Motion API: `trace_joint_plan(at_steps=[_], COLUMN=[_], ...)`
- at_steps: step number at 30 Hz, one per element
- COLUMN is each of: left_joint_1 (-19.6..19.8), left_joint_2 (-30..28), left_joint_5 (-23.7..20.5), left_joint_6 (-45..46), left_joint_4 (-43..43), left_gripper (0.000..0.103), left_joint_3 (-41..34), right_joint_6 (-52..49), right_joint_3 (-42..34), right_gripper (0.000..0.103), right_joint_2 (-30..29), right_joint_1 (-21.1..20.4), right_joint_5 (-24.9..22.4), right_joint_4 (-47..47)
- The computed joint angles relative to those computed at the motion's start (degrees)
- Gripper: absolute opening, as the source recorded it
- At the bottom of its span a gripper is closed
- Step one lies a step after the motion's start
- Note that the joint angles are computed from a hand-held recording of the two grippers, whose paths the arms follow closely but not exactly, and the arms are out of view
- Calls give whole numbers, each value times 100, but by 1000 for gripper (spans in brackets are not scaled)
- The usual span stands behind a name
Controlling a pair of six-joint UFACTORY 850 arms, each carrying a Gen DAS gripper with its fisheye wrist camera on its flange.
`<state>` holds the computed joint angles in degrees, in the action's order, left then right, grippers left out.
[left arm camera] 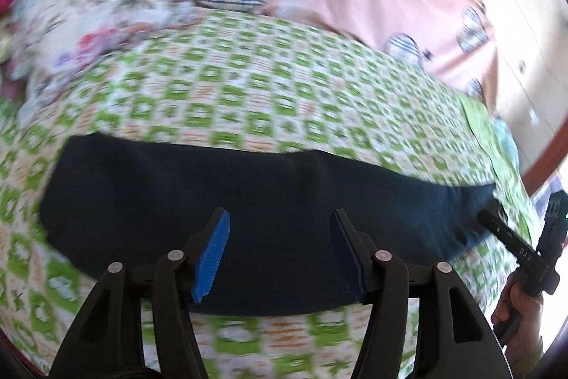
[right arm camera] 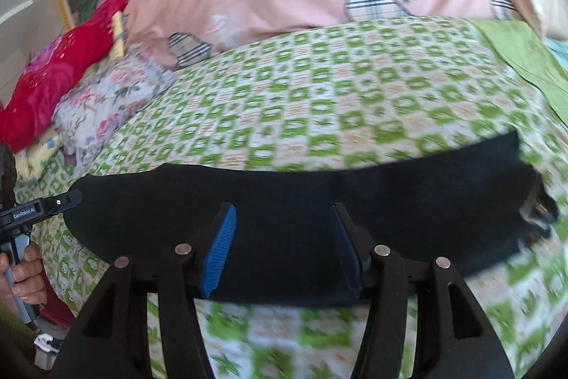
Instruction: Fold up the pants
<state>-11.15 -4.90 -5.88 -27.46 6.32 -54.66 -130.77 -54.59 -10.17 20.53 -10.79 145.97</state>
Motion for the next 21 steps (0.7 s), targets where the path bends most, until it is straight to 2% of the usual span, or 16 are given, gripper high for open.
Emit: trace_joint_plan(at_steps=[7, 9, 15, 21], left_joint_1=[-521, -617, -858, -1093], left_joint_2=[-559, -728, -1288, -1977], left_joint_5=[-346, -455, -862, -1348], left_joint_6=[504, 1062, 2608, 3578], left_joint_4=[-59, -516, -1703, -2224], left_gripper=[65, 65, 66, 69], left_joint_3=[-645, -863, -1631, -2614], right_joint_6=[-704, -940, 93, 1049], right_joint_3=[622, 772, 1021, 1091], right_gripper=[60, 61, 63, 65], right_joint_2=[466, 573, 727, 749], right_joint_1=[-388, -483, -886, -1199], right_joint_5=[-166, -184, -236, -415], right_joint_4=[1109, 1475, 825, 203])
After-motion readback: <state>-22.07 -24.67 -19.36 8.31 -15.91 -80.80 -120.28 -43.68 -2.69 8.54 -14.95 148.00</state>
